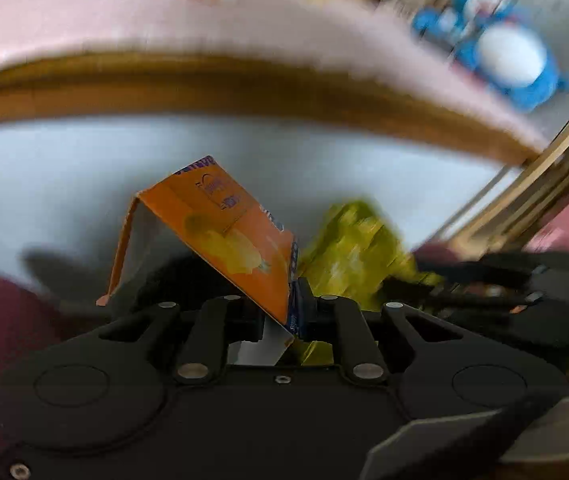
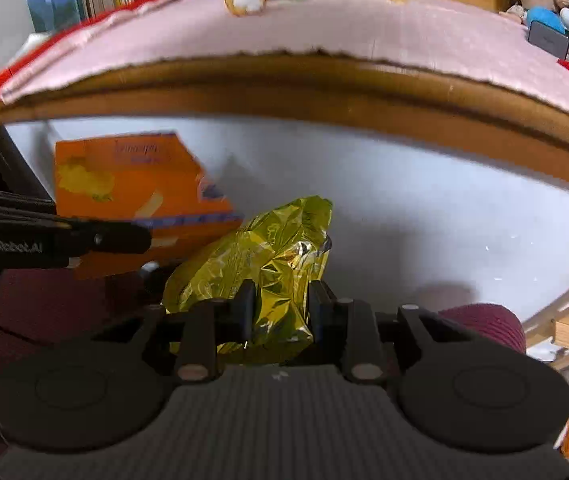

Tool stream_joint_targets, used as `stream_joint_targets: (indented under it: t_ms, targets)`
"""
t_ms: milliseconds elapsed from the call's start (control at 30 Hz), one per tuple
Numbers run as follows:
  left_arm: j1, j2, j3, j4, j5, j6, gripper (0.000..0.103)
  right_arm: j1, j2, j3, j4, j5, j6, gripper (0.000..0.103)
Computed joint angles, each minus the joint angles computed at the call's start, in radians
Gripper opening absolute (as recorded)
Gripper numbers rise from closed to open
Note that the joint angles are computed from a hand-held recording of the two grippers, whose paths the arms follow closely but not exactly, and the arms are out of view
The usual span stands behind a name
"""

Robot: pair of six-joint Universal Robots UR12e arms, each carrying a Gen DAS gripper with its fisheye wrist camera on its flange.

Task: Collect trash
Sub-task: 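Lower both tools into the black bin and open both to drop items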

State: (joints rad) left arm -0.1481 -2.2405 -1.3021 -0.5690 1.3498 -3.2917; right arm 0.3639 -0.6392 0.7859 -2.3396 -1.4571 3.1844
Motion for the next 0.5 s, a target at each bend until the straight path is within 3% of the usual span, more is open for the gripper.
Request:
stream_joint_targets:
  t_ms: [200,500]
  targets:
    - [-0.007,-0.041,0.056,-0.104,0.032,0.027,0.014,0.010,0.038,-0.057,0.050,-0.023,-0.029,0.033]
    - [-0.004,-0.103,0.142,-0.249,0.023,-0.008,0.015,0.019,0.093,-0.149,0.138,-0.040,-0.055,0.034]
